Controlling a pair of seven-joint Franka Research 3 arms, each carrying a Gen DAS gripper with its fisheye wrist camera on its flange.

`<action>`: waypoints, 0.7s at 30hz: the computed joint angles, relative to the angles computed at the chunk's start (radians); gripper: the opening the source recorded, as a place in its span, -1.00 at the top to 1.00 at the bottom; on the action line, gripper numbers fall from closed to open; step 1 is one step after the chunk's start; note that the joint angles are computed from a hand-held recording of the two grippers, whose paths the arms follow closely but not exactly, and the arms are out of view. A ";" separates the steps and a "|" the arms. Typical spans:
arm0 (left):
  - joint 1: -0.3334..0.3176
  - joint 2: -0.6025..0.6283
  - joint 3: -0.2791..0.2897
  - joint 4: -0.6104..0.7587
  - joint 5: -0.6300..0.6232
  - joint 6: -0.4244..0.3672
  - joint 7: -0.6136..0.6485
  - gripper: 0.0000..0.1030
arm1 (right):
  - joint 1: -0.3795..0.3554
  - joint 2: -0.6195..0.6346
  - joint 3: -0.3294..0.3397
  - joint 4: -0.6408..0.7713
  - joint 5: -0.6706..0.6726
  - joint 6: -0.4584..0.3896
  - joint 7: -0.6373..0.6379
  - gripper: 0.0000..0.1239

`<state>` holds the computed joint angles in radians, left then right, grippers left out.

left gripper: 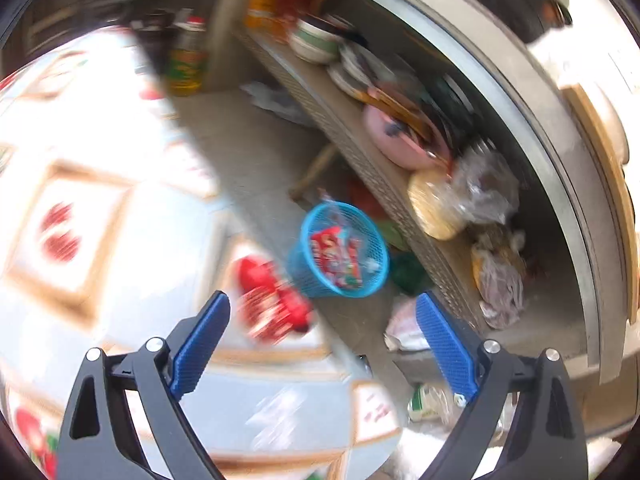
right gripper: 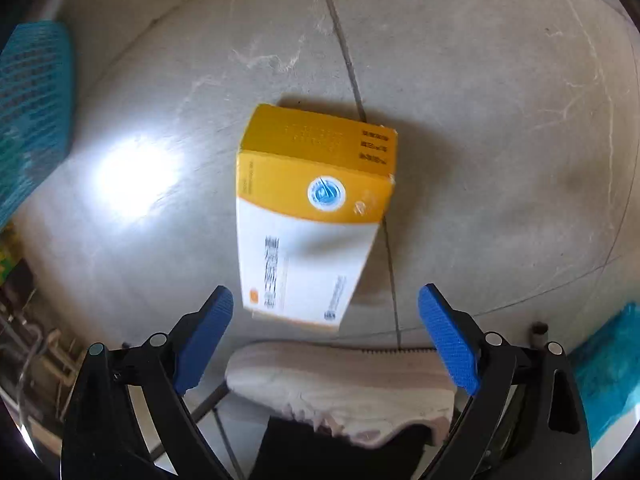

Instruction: Collect trash

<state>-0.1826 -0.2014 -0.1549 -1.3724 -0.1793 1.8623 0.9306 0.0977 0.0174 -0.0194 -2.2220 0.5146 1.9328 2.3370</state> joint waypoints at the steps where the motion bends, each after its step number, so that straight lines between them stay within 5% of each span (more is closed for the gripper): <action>1: 0.007 -0.050 0.006 -0.052 0.002 0.008 -0.019 -0.78 | 0.004 0.016 0.003 0.012 -0.014 0.003 0.011 -0.45; 6: 0.026 -0.235 0.025 -0.236 0.036 0.009 -0.113 -0.78 | 0.024 0.073 0.012 0.064 -0.088 0.001 0.063 -0.41; 14: 0.029 -0.363 0.055 -0.365 0.070 -0.007 -0.193 -0.78 | 0.043 0.144 0.013 0.131 -0.137 -0.014 0.108 -0.14; 21: 0.019 -0.380 0.068 -0.387 0.070 0.014 -0.193 -0.78 | 0.018 0.065 -0.004 0.132 -0.185 -0.042 -0.022 -0.13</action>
